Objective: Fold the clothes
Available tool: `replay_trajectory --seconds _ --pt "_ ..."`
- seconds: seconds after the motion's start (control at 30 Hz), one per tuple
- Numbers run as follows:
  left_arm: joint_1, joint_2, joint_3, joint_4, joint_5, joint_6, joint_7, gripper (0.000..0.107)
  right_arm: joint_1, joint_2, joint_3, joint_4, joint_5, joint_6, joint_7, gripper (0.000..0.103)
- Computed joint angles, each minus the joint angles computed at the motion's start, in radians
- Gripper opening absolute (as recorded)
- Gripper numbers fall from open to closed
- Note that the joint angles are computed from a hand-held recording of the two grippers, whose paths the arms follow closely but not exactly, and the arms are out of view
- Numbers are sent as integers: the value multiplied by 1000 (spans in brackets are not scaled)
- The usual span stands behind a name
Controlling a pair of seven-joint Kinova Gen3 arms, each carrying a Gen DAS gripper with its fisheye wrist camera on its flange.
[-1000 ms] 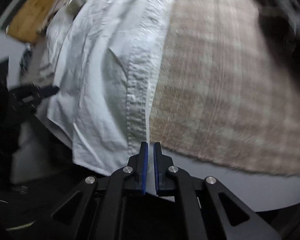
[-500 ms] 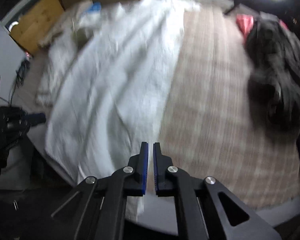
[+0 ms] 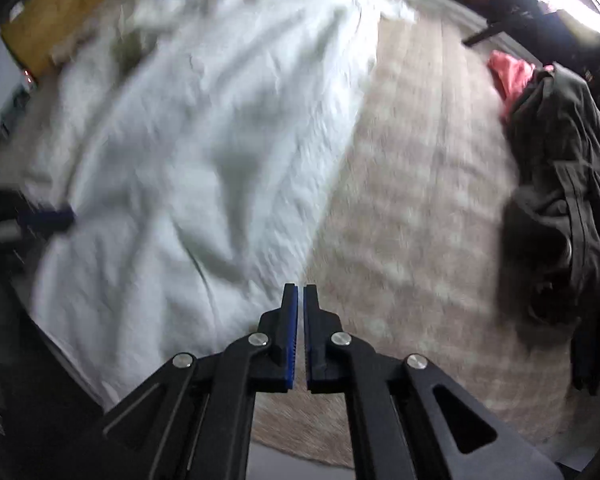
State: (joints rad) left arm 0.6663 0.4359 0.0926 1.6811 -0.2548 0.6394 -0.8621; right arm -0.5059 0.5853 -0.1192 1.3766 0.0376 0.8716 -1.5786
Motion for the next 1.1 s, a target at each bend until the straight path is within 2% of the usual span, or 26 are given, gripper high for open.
replay_trajectory --seconds 0.07,0.13,0.23,0.33,0.43,0.53,0.63,0.7,0.77,0.83,0.87,0.93,1.0,1.1 --pt "2 -8 -5 -3 -11 -28 5 3 27 21 -35 -50 -40 -11 43 2" --pt "-3 1 1 -24 -15 -56 -14 3 10 69 -34 -126 -40 1 67 2" --pt "22 61 -23 -93 -31 -10 -24 6 4 160 -34 -250 -46 69 118 2" --pt "31 78 -44 -73 -55 -19 -15 7 -48 203 48 -300 37 108 119 1" --pt "33 41 -73 -24 -45 -8 34 5 -13 193 74 -307 52 134 72 2" --pt "33 -34 -66 55 -60 -77 94 4 64 116 -2 -216 -23 94 134 4" --pt "-16 -56 10 88 0 -176 54 3 112 83 -84 -145 -131 62 224 5" --pt "-15 -40 46 71 33 -201 10 7 138 64 -133 -84 -201 37 296 5" --pt "27 5 32 20 23 -164 -6 9 117 56 -129 -34 -219 24 329 4" --pt "56 53 12 -34 19 -97 -10 9 79 41 -89 10 -185 10 318 4" --pt "66 59 -3 -42 18 -64 4 6 85 23 -73 39 -180 -1 312 1" --pt "79 68 -24 -50 15 -10 34 2 99 -12 -45 91 -163 -20 297 1" --pt "70 41 -26 -40 20 36 53 2 110 -46 -20 137 -139 -36 276 0" --pt "73 -7 -27 -30 -6 94 96 2 98 -103 11 183 -84 -47 223 4"
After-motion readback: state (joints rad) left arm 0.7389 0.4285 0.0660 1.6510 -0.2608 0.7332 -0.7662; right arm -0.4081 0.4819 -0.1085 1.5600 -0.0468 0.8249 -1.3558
